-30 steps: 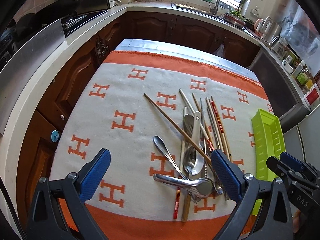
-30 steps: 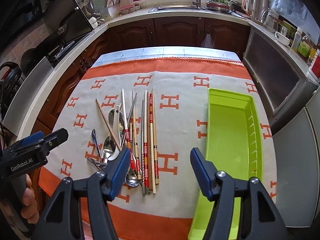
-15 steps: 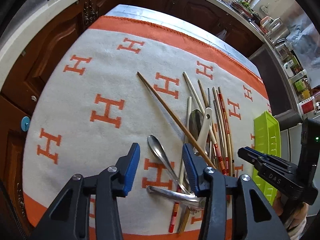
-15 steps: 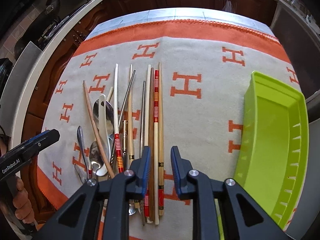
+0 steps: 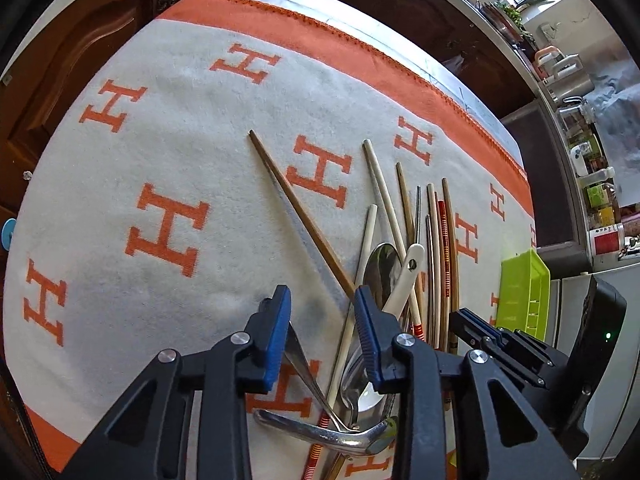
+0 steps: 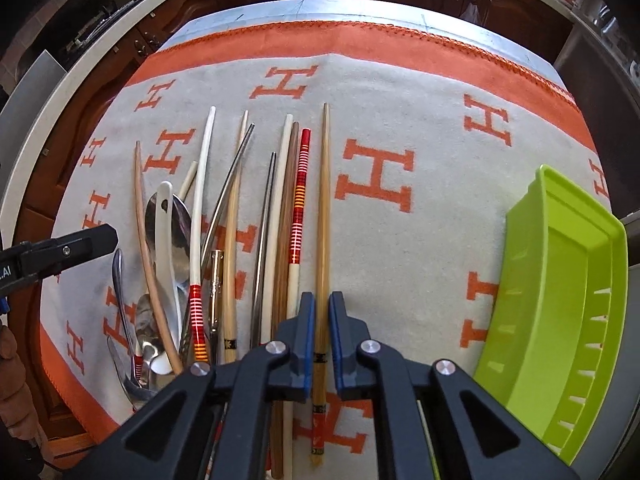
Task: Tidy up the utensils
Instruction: 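Lower the right gripper onto a wooden chopstick and close on it, then lift the wooden chopstick with the right gripper and lay it in the green tray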
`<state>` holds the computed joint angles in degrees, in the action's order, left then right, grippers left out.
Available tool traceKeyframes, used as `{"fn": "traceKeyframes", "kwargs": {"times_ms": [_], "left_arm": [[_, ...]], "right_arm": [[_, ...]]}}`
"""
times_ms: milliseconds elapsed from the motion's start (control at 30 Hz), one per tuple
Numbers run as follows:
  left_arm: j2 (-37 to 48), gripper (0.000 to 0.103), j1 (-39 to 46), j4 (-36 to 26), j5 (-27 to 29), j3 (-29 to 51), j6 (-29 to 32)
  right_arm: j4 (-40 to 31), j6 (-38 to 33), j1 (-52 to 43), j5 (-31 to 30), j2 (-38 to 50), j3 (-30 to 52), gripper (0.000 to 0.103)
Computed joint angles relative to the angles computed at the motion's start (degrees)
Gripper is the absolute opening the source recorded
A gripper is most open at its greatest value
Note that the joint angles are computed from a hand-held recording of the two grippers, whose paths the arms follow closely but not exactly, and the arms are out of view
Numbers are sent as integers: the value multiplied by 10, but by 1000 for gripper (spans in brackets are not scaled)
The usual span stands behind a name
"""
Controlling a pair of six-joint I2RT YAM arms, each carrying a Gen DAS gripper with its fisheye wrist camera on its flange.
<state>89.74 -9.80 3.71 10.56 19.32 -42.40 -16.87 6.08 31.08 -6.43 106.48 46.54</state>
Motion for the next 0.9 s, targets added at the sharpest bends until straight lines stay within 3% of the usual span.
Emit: {"fn": "traceKeyframes", "kwargs": {"times_ms": [67,200,433,600,733,900], "left_arm": [[18,31,6,10,8,6,-4],[56,19,17,37,35,14,-19],[85,19,23,93,65,11,-70],[103,19,14,102,49,20,-91],[123,6,12,132,56,17,-114],[110,4,-6,137,28,8,-132]], "right_arm": [[12,1,10,13,3,-1,7],[28,3,12,16,3,-6,7],[36,-2,-5,-7,-7,-20,7],[46,-3,-6,-7,-14,-30,7],[54,1,-5,-4,-22,-41,7],[47,17,-29,-44,-29,-46,6]]}}
